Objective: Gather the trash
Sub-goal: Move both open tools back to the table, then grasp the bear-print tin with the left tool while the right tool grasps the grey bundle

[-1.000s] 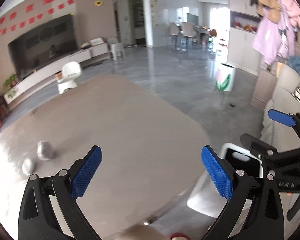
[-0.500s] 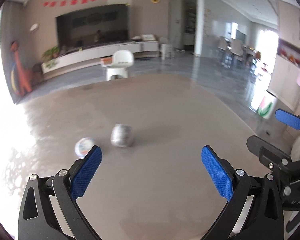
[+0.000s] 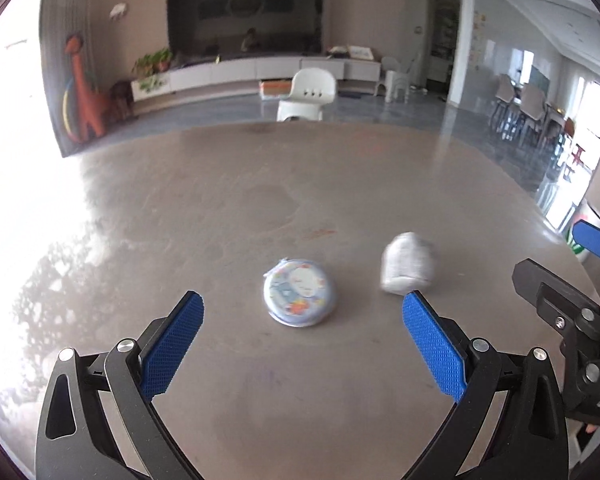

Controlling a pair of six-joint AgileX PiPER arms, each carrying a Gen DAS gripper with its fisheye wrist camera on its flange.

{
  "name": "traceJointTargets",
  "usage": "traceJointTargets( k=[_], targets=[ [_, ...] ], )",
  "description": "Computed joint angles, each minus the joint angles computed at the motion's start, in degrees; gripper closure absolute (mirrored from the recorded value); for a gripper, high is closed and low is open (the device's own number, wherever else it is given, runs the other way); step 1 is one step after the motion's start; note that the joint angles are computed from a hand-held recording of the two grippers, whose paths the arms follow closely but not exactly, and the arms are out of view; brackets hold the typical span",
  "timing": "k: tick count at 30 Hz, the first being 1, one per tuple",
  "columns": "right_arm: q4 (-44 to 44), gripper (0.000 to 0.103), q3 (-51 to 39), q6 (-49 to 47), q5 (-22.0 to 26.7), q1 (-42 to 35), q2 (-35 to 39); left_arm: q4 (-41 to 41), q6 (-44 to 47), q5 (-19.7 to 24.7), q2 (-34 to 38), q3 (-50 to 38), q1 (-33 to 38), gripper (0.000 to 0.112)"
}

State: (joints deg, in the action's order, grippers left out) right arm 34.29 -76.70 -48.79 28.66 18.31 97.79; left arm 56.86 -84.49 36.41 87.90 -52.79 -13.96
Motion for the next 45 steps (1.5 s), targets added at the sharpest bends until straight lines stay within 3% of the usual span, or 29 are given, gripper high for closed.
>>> traceJointTargets(
  k=[6, 10, 16, 19, 21, 22, 26, 30, 31, 32, 33, 34, 40, 45],
  targets=[
    [-8.7, 0.004, -1.1, 8.0, -4.7, 4.1, 4.4, -4.8, 7.5, -7.4, 5.8, -1.9, 9.1, 0.014],
    [-14.1, 0.004, -1.3, 13.1, -6.9, 5.7, 6.3, -5.9, 10.5, -6.3, 10.3, -5.7, 10.4, 0.014],
    [-13.5, 0.005, -3.6, 13.4, -4.5, 4.9, 9.0, -20.7, 25.1, -8.3, 13.7, -10.2, 14.3, 0.016],
    [-13.9, 0.004, -3.7, 13.8, -4.2, 4.8, 9.2, -19.2, 25.8, -5.5, 15.1, -12.5, 13.8, 0.027],
    [-13.5, 0.004, -4.3, 14.0, -3.3, 4.7, 9.4, -17.8, 25.4, -6.4, 14.3, -11.8, 13.1, 0.051],
    [-13.3, 0.004, -5.1, 13.8, -2.7, 4.4, 9.8, -17.4, 25.6, -6.4, 14.2, -11.8, 12.7, 0.055],
    [-12.0, 0.005, -6.1, 12.6, -0.3, 3.8, 10.2, -15.6, 22.4, -7.1, 11.4, -8.9, 12.6, 0.056],
    [-13.5, 0.005, -10.3, 14.2, 4.3, 4.2, 13.3, -8.6, 15.6, -3.9, 6.9, -5.2, 11.0, 0.056],
    [-11.9, 0.006, -11.5, 13.2, 6.2, 4.1, 14.2, -8.1, 14.9, -3.9, 5.7, -4.2, 11.0, 0.056],
    [-10.2, 0.027, -11.9, 11.7, 7.4, 3.9, 14.6, -7.9, 14.5, -4.1, 4.9, -3.4, 11.1, 0.056],
    [-9.4, 0.064, -12.7, 10.8, 9.2, 3.9, 15.1, -8.1, 14.3, -3.7, 3.5, -2.6, 10.7, 0.056],
    [-8.4, 0.069, -12.4, 9.7, 10.0, 4.0, 14.8, -8.2, 14.2, -3.4, 2.5, -2.0, 10.6, 0.056],
    [-0.9, 0.072, -4.7, 0.9, 10.6, 1.8, 6.8, -7.9, 12.5, -2.2, -2.8, 1.4, 8.8, 0.056],
    [3.4, 0.072, 1.2, -5.5, 12.1, -2.0, -2.3, -7.2, 10.5, 1.8, -6.5, 1.4, 2.9, 0.056]
  ],
)
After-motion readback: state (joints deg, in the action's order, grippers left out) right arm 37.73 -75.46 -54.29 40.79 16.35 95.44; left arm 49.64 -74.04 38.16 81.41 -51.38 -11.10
